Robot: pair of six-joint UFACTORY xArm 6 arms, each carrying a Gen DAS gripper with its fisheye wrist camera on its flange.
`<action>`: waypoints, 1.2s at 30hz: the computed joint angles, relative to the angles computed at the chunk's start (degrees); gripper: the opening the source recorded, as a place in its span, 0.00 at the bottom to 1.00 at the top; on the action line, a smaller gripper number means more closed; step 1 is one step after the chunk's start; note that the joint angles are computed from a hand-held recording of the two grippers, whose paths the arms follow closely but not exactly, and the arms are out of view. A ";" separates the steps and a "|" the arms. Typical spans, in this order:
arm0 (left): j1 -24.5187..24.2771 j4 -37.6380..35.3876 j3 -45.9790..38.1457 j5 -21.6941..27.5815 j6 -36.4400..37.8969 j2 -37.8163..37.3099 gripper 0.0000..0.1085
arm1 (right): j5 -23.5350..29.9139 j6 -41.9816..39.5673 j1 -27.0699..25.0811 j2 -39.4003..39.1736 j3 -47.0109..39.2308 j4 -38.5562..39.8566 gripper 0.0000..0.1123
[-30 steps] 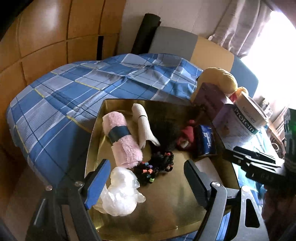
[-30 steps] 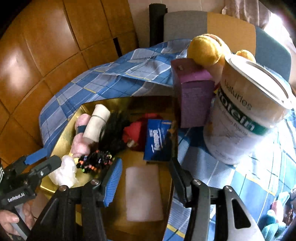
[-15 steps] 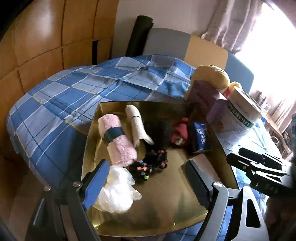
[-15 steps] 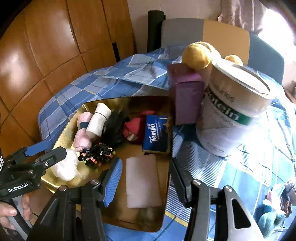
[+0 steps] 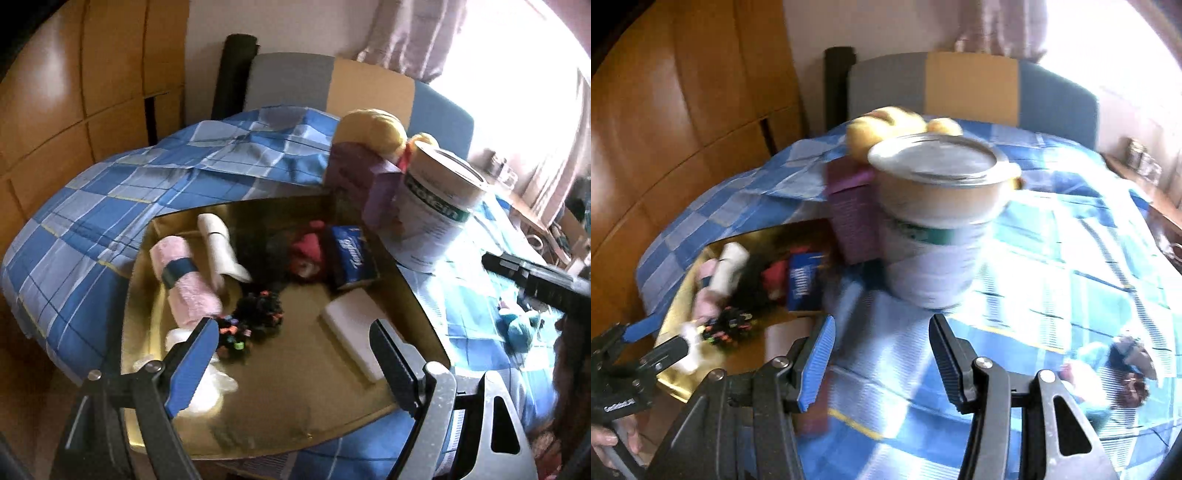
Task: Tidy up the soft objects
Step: 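Carry the Tempo tissue pack into the gold tray and release it with the right gripper, then move both grippers back over the white glove and scrunchie on the bed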
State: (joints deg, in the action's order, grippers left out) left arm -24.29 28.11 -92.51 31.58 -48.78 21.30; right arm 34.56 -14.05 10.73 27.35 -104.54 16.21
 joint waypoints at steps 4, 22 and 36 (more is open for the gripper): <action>-1.25 -0.93 -2.38 1.42 2.51 1.52 0.78 | -1.34 2.37 -2.70 -0.48 0.42 -2.41 0.48; -4.89 -6.45 -7.42 1.60 12.82 4.99 0.78 | -2.43 43.07 -22.96 5.86 -4.47 -28.06 0.48; -8.21 -14.84 -20.91 8.12 23.96 14.16 0.78 | -1.63 41.80 -28.20 5.35 0.30 1.88 0.48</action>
State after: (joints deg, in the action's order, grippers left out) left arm -32.50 13.27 -113.42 39.70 -24.82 35.46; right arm 32.93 27.75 -17.47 32.70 -104.24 18.09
